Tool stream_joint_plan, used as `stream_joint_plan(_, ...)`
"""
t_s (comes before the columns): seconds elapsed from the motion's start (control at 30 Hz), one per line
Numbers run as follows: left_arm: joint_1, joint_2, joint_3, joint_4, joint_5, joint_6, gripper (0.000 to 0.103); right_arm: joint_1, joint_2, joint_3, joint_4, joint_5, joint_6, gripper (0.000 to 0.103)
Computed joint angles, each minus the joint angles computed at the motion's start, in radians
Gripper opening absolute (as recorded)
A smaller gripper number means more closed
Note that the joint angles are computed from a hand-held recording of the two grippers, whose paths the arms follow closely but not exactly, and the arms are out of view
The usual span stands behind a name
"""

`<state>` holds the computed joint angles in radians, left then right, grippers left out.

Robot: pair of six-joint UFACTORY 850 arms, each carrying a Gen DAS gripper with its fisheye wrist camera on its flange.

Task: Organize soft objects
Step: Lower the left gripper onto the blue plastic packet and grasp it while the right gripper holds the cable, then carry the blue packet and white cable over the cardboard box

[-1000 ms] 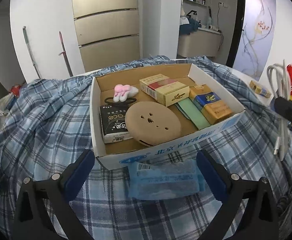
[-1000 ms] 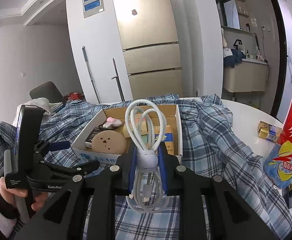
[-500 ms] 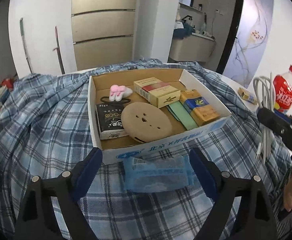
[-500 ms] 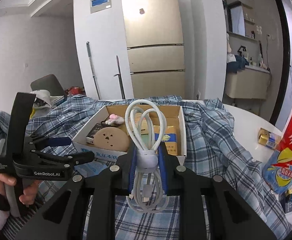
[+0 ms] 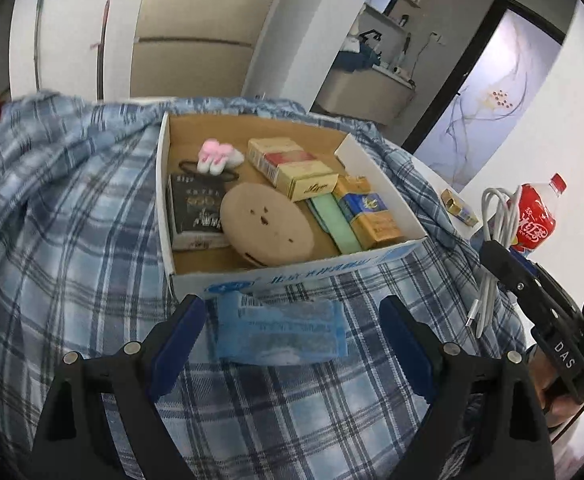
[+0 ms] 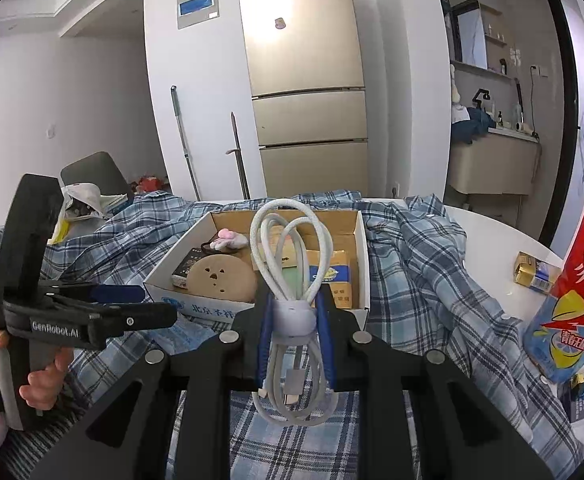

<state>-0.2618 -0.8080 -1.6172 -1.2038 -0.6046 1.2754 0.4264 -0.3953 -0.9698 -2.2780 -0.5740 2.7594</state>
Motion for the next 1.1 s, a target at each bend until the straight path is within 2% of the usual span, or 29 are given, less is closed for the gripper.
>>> stream_joint_plan(0.07,-0.003,-0.001,-0.002,0.035,0.01,-0.034,0.091,-0.003,-0.002,-0.003,-0.002,0.008,-0.002,0.02)
stream_joint_plan(0.23,-0.026,0.011,0.021,0.052,0.064,0.004,0.091,-0.003,-0.004,-0.006,-0.002,0.011,-0.002,0.02)
stream_joint_plan(0.33,-0.067,0.049,0.086,-0.019,0.225,0.144,0.091,-0.004,-0.005,-0.008,-0.003,0.015,-0.001,0.02)
stream_joint_plan(0.37,-0.079,0.06,0.107,-0.069,0.268,0.22,0.091,-0.004,-0.006,-0.007,-0.003,0.016,-0.001,0.02)
stream_joint_plan(0.4,-0.086,0.065,0.116,-0.083,0.279,0.254,0.091,-0.005,-0.006,-0.008,-0.004,0.017,0.001,0.02)
stream_joint_plan(0.53,-0.098,0.054,0.107,-0.012,0.286,0.206,0.091,-0.008,-0.006,-0.007,-0.01,0.023,0.011,0.02)
stream_joint_plan(0.7,-0.107,0.02,0.067,0.195,0.275,-0.004,0.091,-0.01,-0.006,-0.006,-0.012,0.029,0.018,0.02)
stream_joint_plan(0.93,-0.114,0.01,0.057,0.272,0.288,-0.079,0.091,-0.009,-0.007,-0.008,-0.006,0.031,0.013,0.02)
stream_joint_plan(0.97,-0.115,0.01,0.057,0.271,0.292,-0.079,0.087,-0.009,-0.007,-0.008,-0.006,0.031,0.013,0.02)
stream_joint_plan(1.0,-0.115,0.019,0.07,0.231,0.31,-0.04,0.075,-0.009,-0.007,-0.008,-0.006,0.032,0.012,0.02)
stream_joint_plan(1.03,-0.116,0.026,0.079,0.189,0.329,-0.001,0.071,-0.009,-0.007,-0.009,-0.006,0.032,0.011,0.02)
stream_joint_plan(1.1,-0.115,0.044,0.105,0.061,0.341,0.129,0.069,-0.008,-0.007,-0.009,-0.004,0.028,0.01,0.02)
